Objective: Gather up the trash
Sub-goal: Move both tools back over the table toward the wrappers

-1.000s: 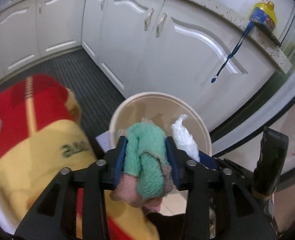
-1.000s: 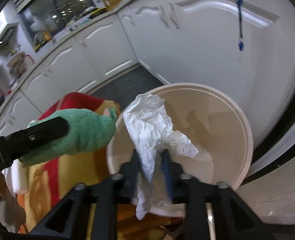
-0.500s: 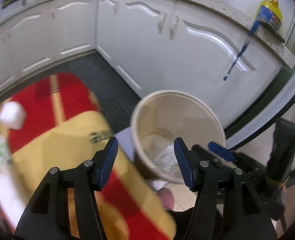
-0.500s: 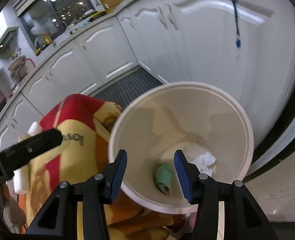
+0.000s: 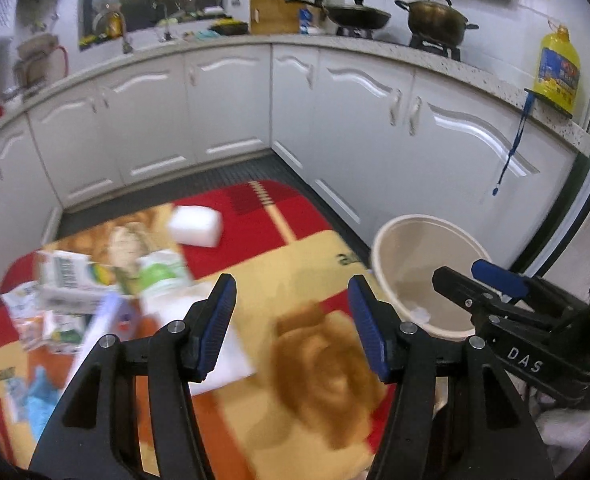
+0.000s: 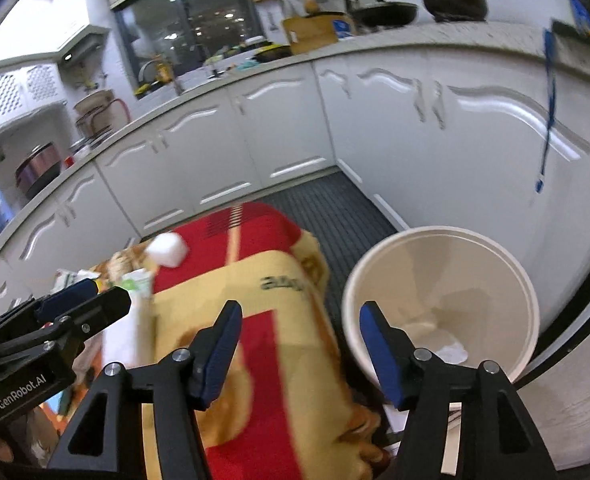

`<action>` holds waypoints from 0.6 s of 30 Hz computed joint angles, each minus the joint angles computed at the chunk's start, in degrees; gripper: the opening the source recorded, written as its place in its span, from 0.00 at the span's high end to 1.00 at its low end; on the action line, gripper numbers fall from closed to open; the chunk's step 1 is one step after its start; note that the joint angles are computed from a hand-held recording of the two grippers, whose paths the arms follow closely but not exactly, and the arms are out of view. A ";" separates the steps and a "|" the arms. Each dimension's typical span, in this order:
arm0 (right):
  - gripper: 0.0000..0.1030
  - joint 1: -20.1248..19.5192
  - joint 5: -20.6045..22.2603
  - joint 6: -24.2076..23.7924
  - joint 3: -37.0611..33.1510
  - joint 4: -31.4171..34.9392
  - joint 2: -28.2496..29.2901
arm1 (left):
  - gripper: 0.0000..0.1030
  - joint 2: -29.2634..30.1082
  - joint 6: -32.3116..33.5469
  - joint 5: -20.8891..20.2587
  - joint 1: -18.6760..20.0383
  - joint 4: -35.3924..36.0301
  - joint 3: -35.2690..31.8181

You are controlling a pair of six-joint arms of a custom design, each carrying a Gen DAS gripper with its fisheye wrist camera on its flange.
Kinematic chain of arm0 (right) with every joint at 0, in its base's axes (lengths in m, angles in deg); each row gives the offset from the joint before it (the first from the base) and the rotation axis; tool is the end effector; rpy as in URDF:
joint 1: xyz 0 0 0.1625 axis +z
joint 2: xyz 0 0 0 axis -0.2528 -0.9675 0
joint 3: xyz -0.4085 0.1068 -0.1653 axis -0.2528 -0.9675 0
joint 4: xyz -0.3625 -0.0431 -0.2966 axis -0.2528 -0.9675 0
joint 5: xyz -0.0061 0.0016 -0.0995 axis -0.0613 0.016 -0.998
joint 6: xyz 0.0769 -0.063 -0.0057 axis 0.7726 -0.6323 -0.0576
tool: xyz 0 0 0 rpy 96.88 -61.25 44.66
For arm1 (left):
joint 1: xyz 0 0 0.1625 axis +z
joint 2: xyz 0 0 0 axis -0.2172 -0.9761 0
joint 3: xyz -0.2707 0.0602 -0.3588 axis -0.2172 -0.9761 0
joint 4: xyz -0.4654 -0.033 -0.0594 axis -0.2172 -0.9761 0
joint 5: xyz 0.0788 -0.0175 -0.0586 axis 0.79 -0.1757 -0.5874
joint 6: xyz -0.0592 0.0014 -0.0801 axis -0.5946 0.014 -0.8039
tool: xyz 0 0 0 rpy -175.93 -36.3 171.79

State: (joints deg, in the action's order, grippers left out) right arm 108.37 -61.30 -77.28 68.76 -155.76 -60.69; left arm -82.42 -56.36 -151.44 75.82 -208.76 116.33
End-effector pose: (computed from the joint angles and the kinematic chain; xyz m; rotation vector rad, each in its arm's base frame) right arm 0.1233 -0.7572 0.1575 -0.0799 -2.1918 1.2043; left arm -0.2359 -0.8477 0.0631 1.1408 2.4054 -0.7171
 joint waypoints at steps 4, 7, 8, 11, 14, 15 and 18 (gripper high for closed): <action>0.43 2.29 -0.52 -0.19 -0.50 0.37 1.46 | 0.45 -3.67 2.81 -0.55 1.21 -4.74 4.49; 0.42 3.91 -0.44 1.06 -1.08 1.92 2.69 | 0.45 -6.87 3.95 -1.98 2.84 -7.16 7.41; 0.42 4.46 -0.70 1.28 -1.40 2.34 3.21 | 0.45 -7.80 4.12 -2.32 3.36 -7.64 8.11; 0.42 6.20 -1.94 0.97 -2.68 3.84 4.92 | 0.45 -10.53 5.13 -2.33 5.23 -9.99 10.04; 0.41 7.98 -4.17 -1.45 -4.64 4.47 7.19 | 0.45 -12.01 5.78 -1.24 7.03 -11.96 10.24; 0.41 8.40 -4.56 -2.03 -5.28 4.75 7.78 | 0.45 -12.25 5.57 -0.79 7.53 -11.99 9.96; 0.40 9.04 -4.36 -2.07 -6.35 5.35 8.74 | 0.45 -12.71 4.82 0.22 8.80 -11.38 9.01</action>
